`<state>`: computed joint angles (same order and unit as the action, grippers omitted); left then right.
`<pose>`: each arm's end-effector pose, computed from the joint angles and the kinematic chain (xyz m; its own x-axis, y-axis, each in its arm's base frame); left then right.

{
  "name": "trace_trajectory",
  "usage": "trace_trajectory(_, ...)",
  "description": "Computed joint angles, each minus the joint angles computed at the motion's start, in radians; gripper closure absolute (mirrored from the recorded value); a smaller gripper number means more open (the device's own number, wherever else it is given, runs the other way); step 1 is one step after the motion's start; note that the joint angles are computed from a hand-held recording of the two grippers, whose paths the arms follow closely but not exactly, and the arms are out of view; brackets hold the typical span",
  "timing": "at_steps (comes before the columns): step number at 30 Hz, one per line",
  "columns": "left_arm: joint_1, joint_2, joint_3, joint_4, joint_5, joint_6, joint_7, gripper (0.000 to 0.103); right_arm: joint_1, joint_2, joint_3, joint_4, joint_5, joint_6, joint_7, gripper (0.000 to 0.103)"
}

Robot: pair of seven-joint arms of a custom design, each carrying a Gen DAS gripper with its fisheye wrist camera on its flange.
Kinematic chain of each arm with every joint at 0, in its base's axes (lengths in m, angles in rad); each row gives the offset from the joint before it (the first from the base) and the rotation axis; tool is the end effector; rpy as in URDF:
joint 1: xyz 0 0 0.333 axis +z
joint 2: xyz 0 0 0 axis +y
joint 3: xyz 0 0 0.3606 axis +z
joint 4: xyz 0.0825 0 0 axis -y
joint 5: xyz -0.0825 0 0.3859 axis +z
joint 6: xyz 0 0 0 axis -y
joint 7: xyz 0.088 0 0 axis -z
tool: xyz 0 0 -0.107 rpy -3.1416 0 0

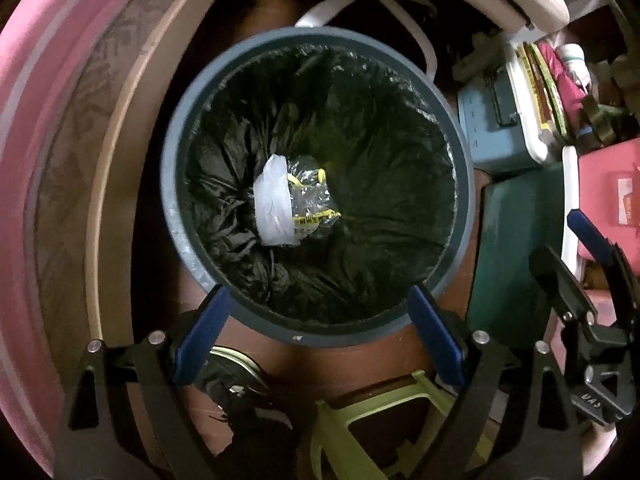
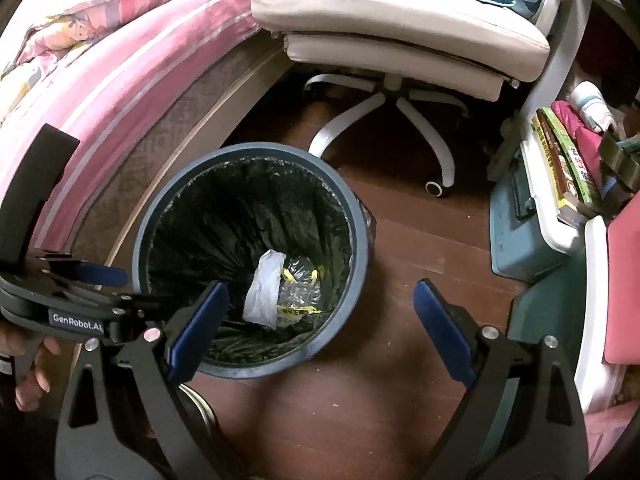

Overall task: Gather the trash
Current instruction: 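Open both tools to drop the wrapper and tissue into the bin, then move both open tools back over the trash on the bed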

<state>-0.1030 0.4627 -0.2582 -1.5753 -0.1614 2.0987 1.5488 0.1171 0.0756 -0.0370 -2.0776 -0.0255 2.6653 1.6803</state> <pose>0.6714 -0.2305 0.4275 -0.2291 -0.9388 0.2572 -0.9734 0.2231 -0.0528 0.6042 0.0498 0.4928 -0.0012 -0.9996 -0.0296 -0.8719 0.0156 -0.4894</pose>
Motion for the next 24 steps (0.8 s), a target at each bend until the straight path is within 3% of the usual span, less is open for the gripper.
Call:
trace_trajectory(6, 0.025, -0.117, 0.015, -0.086, -0.038, 0.114, -0.05, 0.016, 0.008, -0.042, 0.02, 0.023, 0.052, 0.042, -0.054, 0.01)
trace_trajectory(11, 0.034, -0.307, 0.067, -0.206, 0.021, 0.277, -0.144, 0.016, 0.036, -0.074, 0.051, 0.088, 0.158, 0.063, -0.161, 0.01)
trace_trajectory(16, 0.079, -0.516, 0.144, -0.331, 0.114, 0.423, -0.277, 0.015, 0.103, -0.076, 0.097, 0.209, 0.264, 0.049, -0.289, 0.01)
trace_trajectory(24, 0.188, -0.742, 0.293, -0.488, 0.119, 0.522, -0.284, 0.012, 0.243, 0.069, 0.169, 0.52, 0.316, -0.042, -0.317, 0.007)
